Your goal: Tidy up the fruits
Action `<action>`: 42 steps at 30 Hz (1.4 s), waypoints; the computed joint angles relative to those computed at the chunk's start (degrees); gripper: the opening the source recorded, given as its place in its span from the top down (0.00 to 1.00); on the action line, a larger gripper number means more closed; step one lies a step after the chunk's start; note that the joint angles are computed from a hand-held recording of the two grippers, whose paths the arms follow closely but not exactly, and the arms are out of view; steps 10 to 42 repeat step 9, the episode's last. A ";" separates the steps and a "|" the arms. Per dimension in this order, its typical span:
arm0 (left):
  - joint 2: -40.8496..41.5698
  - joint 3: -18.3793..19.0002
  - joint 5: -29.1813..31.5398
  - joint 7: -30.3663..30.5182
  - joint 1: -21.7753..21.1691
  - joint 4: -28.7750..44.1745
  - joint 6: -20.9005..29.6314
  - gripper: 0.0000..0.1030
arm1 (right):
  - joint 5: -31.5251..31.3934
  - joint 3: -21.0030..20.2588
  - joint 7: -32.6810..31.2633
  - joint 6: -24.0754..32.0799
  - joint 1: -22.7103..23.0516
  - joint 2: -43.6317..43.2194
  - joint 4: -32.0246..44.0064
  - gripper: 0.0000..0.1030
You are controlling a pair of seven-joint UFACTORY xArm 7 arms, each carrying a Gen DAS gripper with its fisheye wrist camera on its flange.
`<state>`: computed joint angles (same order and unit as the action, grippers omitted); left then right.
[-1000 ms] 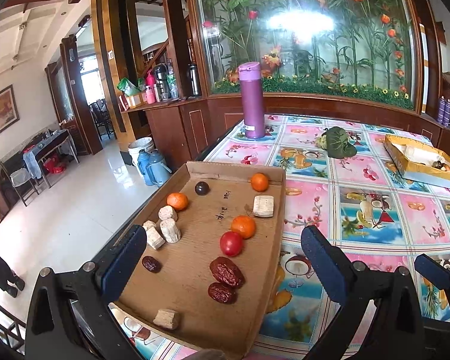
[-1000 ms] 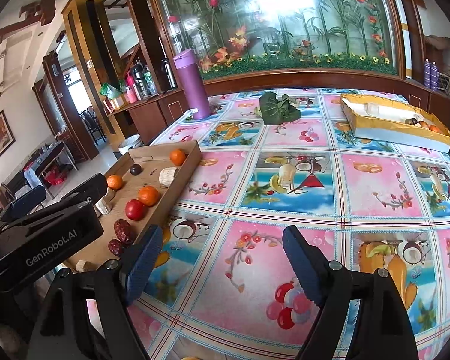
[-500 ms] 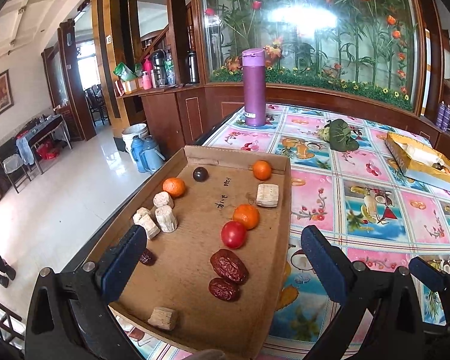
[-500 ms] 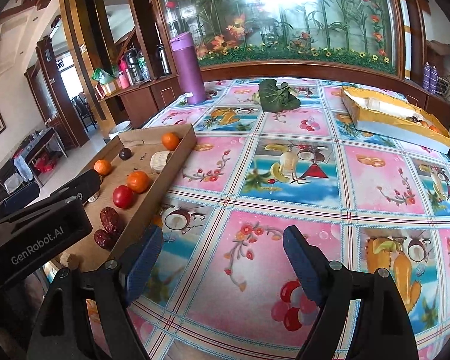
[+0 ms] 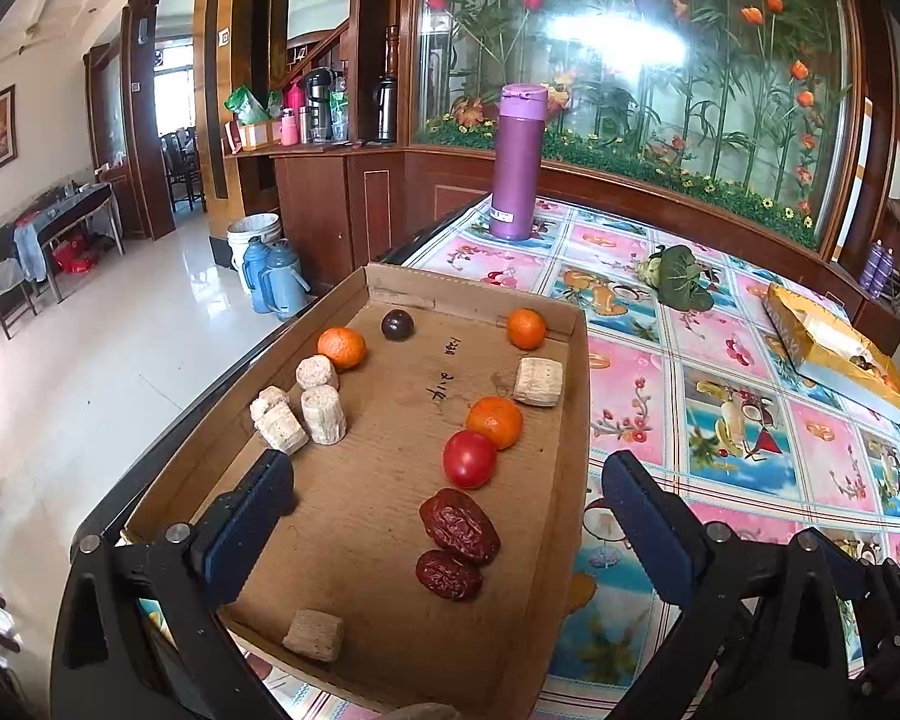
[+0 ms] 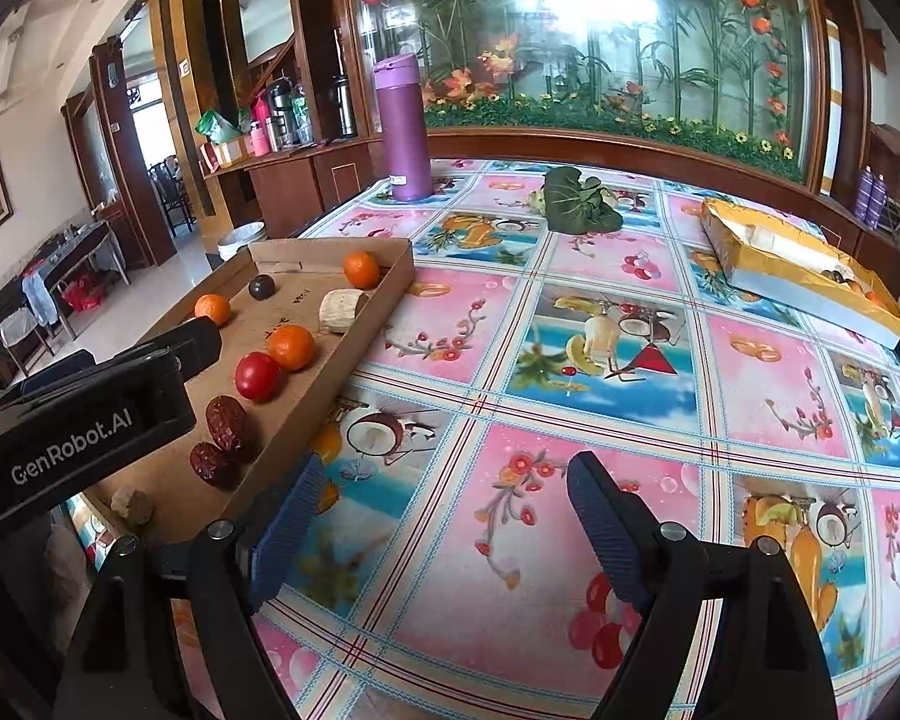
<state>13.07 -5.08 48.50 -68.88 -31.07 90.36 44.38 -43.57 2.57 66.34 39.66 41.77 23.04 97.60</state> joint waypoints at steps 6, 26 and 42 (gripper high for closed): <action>-0.56 0.19 1.43 -1.27 -0.15 -0.52 0.34 0.00 | 0.77 0.17 -1.96 1.27 0.52 1.25 1.65 0.15; -0.72 -0.52 -1.00 1.45 0.79 -0.21 -1.06 0.00 | -0.21 -0.45 -1.43 2.01 1.23 0.98 1.67 0.15; -0.72 -0.52 -1.00 1.45 0.79 -0.21 -1.06 0.00 | -0.21 -0.45 -1.43 2.01 1.23 0.98 1.67 0.15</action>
